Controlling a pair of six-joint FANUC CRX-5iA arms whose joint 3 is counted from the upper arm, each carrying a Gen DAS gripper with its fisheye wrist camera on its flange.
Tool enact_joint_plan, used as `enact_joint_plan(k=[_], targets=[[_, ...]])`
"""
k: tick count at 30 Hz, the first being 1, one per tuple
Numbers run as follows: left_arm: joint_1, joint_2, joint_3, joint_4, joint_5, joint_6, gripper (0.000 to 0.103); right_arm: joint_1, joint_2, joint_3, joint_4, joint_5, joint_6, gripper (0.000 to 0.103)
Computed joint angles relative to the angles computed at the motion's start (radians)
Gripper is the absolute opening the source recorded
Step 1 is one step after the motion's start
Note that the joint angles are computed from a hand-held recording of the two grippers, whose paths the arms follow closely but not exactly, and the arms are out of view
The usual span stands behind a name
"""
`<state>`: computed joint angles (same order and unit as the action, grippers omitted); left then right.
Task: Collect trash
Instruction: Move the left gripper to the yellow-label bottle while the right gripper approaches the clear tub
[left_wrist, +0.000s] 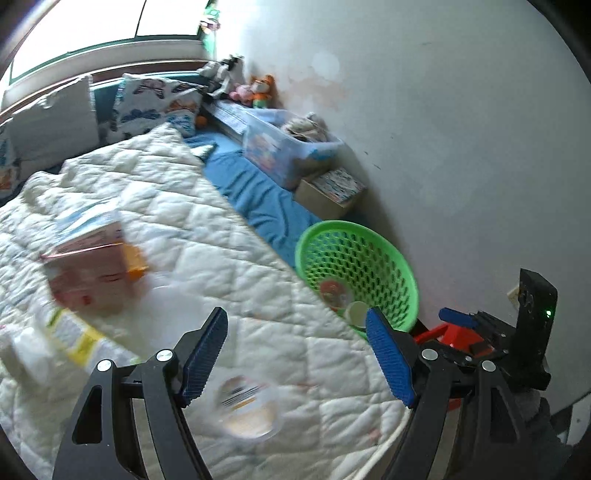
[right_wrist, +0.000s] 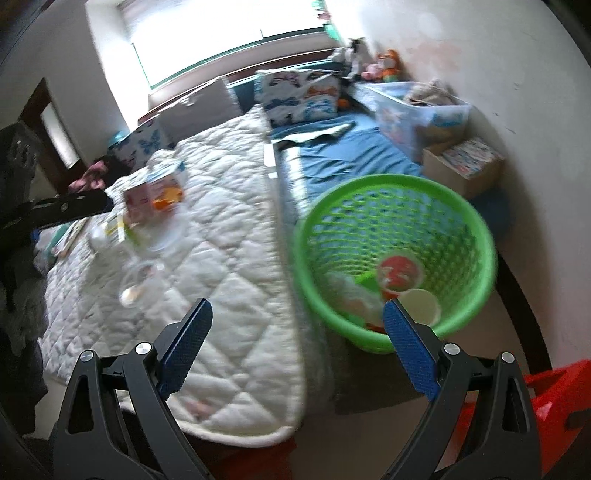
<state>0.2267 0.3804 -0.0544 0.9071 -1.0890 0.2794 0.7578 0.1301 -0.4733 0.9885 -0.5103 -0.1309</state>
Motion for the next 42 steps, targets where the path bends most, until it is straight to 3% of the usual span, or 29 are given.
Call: enact_joint_plan(k=[8,14,22,36,42], targets=[[0.086,0.001,-0.005,0.008,0.031,0.049,0.074,0.058,0.113,0.157,-0.126,0.068,0.266,0.093],[0.135,0.018,0.006,0.002,0.056,0.102,0.074,0.086,0.215,0.306,-0.266,0.045,0.485,0.093],[0.170,0.074,0.075,-0.050,0.078,0.277,0.075,0.091,0.325,0.467,-0.426,0.003,0.697,0.091],[0.126,0.198,0.242,-0.186,0.115,0.633,0.079,0.073,0.410,0.567,-0.501,-0.040,0.769,0.082],[0.106,0.232,0.299,-0.251,0.124,0.729,0.079,0.073,0.418,0.576,-0.501,-0.046,0.774,0.077]])
